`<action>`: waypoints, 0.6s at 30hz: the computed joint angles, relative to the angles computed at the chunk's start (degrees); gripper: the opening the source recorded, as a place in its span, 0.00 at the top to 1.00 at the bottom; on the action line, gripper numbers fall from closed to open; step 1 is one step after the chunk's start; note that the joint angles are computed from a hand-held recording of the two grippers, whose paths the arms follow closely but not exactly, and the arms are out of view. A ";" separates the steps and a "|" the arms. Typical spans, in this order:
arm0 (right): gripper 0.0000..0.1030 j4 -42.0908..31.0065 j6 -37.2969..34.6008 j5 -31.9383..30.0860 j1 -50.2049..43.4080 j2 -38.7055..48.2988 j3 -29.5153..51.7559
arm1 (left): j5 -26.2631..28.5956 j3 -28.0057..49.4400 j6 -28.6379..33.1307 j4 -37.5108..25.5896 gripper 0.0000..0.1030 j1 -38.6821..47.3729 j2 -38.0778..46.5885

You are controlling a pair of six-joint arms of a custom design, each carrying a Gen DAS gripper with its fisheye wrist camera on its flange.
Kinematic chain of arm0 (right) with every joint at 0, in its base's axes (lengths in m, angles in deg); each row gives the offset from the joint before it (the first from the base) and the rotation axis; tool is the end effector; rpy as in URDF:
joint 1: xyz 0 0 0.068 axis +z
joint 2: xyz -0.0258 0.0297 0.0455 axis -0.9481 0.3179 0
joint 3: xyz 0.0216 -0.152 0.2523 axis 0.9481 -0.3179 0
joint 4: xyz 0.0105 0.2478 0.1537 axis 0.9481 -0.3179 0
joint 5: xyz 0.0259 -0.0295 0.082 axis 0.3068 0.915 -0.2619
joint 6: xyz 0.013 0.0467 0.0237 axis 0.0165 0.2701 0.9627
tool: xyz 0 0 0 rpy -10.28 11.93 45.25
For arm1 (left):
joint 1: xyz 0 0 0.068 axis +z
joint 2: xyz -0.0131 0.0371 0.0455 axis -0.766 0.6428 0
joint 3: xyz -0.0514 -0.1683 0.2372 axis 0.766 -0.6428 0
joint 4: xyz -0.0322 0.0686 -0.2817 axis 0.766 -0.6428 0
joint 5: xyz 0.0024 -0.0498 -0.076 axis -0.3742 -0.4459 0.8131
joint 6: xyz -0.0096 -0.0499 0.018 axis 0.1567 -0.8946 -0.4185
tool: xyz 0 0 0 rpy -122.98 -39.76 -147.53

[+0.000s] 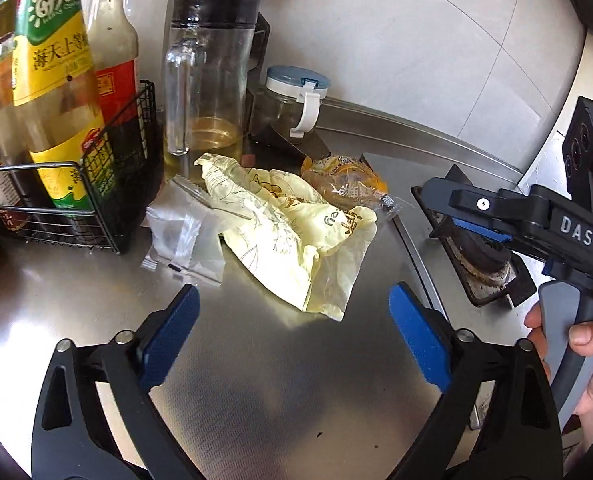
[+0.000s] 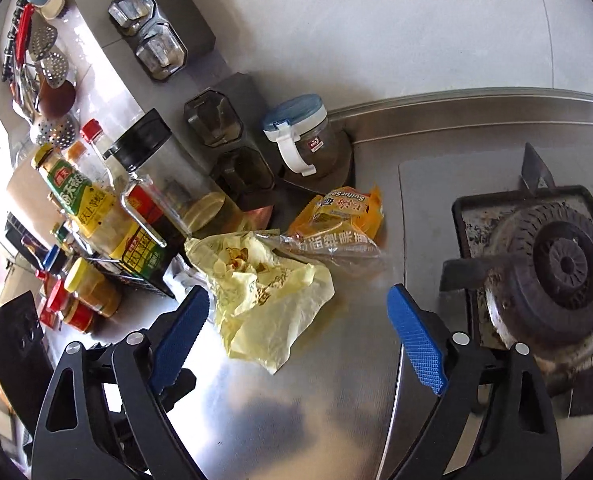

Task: Collect trash
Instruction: 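Grasp large yellow printed bag with left gripper while right gripper grasps clear plastic wrap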

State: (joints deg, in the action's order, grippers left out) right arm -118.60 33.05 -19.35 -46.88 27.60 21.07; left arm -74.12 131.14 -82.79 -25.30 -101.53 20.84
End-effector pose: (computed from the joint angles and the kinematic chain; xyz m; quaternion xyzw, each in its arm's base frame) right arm 0.3011 0.1533 0.4442 -0.2058 0.9005 0.2747 0.2671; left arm 0.1754 -0.1921 0.4302 -0.1693 0.9186 -0.0821 0.3476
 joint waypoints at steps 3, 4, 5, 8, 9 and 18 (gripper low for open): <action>0.18 2.20 -1.03 0.66 0.10 2.44 0.81 | 2.16 -0.75 2.92 2.63 0.30 2.28 0.89; 0.18 2.45 -1.49 1.23 0.11 3.32 1.38 | 2.79 -1.03 3.39 3.15 0.30 2.95 1.19; 0.18 2.63 -1.99 1.48 -0.03 4.14 1.88 | 3.43 -1.48 3.76 3.81 0.33 3.55 1.31; 0.19 2.77 -3.84 2.16 -0.56 6.60 3.40 | 5.35 -2.66 4.54 5.15 0.39 5.01 1.86; 0.19 2.83 -4.56 2.37 -0.66 7.57 4.07 | 5.71 -3.08 4.78 5.66 0.39 5.46 1.99; 0.21 1.34 -9.37 3.18 0.15 12.44 6.54 | 9.10 -6.33 6.51 9.05 0.66 8.06 2.00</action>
State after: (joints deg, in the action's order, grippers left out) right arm -117.26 23.67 -16.16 -46.73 40.04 27.61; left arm -65.02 124.82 -76.28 -16.25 -93.47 22.84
